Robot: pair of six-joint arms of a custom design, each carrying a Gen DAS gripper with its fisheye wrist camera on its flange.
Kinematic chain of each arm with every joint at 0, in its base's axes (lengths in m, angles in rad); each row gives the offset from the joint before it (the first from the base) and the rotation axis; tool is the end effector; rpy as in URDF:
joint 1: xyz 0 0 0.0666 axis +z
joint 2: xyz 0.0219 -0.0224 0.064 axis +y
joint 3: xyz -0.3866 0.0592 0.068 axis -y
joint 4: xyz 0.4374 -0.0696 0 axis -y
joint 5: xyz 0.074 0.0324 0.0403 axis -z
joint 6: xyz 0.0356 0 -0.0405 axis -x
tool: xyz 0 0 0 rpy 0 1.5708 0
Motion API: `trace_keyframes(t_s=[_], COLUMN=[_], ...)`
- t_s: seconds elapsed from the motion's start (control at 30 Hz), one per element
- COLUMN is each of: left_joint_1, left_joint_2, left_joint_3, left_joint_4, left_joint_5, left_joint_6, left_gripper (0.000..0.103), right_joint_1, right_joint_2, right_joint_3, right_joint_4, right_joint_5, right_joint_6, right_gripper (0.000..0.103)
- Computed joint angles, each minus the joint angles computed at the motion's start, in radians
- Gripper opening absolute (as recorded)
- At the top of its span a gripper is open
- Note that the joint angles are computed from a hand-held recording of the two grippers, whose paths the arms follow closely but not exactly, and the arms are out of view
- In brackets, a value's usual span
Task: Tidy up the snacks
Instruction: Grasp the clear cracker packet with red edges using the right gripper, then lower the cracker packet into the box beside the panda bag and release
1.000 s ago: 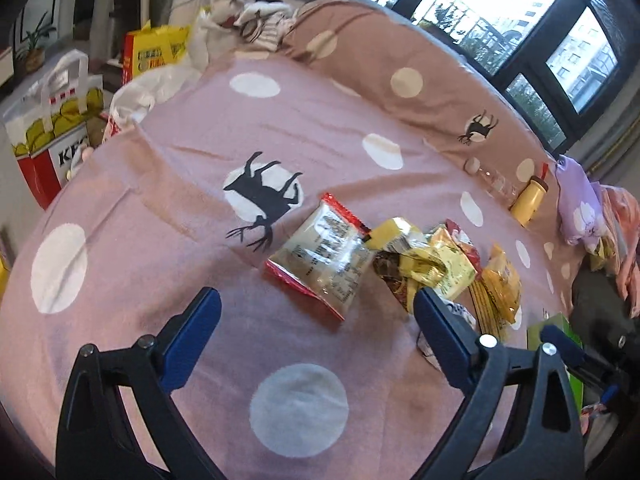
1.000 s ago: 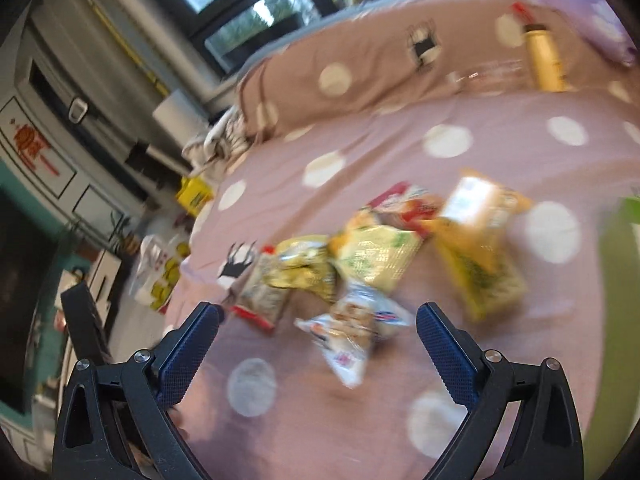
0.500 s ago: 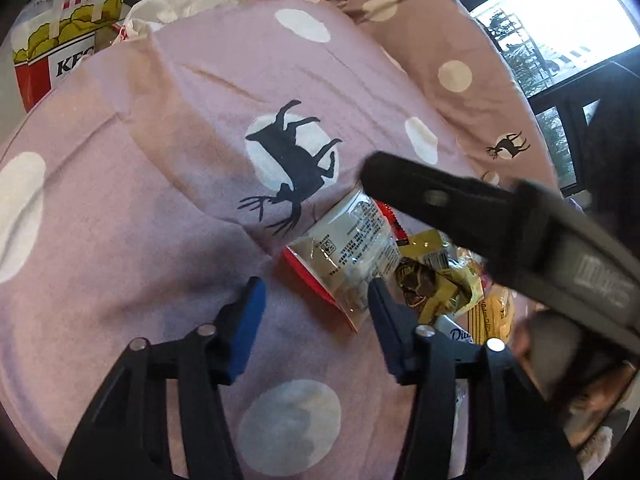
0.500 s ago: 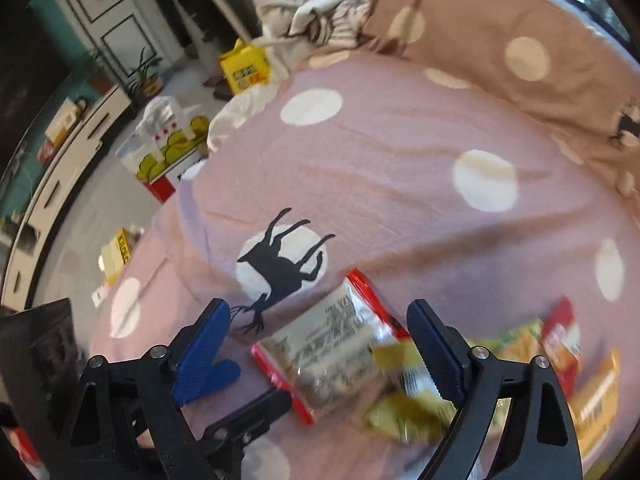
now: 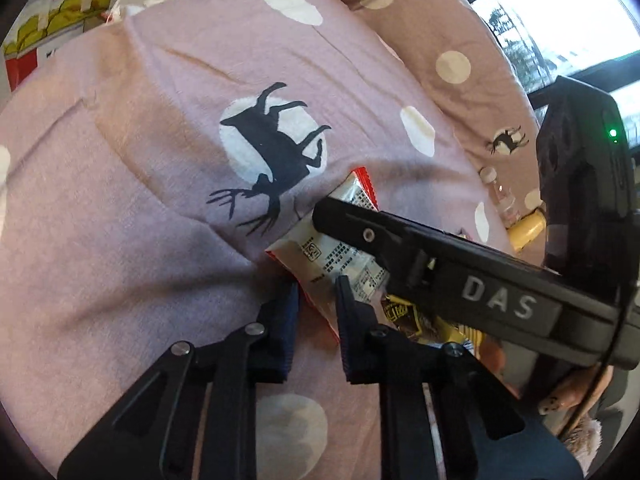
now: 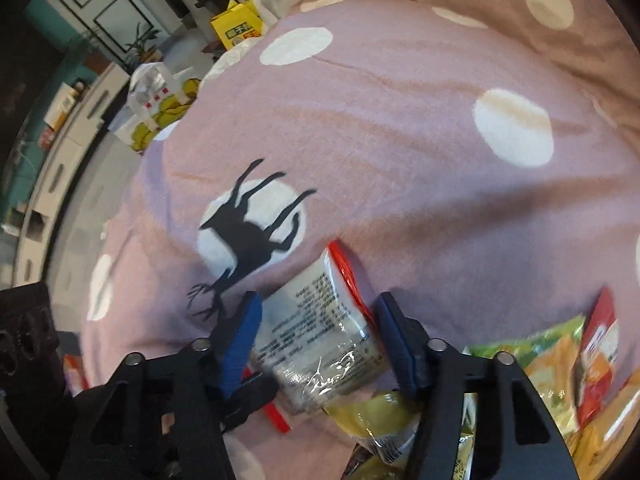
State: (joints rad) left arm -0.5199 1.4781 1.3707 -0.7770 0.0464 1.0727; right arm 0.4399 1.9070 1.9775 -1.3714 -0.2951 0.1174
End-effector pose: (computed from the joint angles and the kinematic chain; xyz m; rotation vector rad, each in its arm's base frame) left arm 0.4832 -0.2790 0.3901 -0.6899 2.5113 -0.7074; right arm 0.6097 0.2980 0.3997 -0.8492 2.7568 0.4860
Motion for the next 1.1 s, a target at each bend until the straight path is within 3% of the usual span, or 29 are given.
trace_keyframes(t_s=[0.1,0.3,0.43,0.67,0.9,1.1], left_joint_1=[-0.014,-0.059,-0.099,-0.191,-0.283,-0.345], left_joint_2=[0.001,-0.025,-0.043,-0.046,-0.011,0.033], left_joint_3=[0.018,0.030,0.035,0.087,0.174,0.246], left_joint_4=[-0.033,-0.042,-0.031,-0.034,-0.054,-0.057], left_joint_5=[-0.034,-0.125,-0.151,-0.186,-0.244,-0.277], left_joint_6=[-0.044,-0.147,-0.221,-0.317,-0.400,-0.461], left_gripper=[0.017,0.015,0.014,0.014,0.014,0.013], right_joint_1=[-0.008,-0.018,-0.022,-0.071,-0.136,-0.203], right_joint_2=[-0.033,-0.179,-0.297,-0.521,-0.720,-0.836], right_joint_3=[-0.038,-0.194,-0.320,-0.534,-0.694,-0.774], right_joint_4=[0.017,0.142,0.221,0.383,0.494,0.539], right_joint_5=[-0.039,-0.063,-0.024,0.023,0.044,0.061], right_joint_6=[-0.025,-0.095,-0.148,-0.320,-0.422,-0.474], right_gripper=[0.058,0.058,0.058,0.058,0.058,0.058])
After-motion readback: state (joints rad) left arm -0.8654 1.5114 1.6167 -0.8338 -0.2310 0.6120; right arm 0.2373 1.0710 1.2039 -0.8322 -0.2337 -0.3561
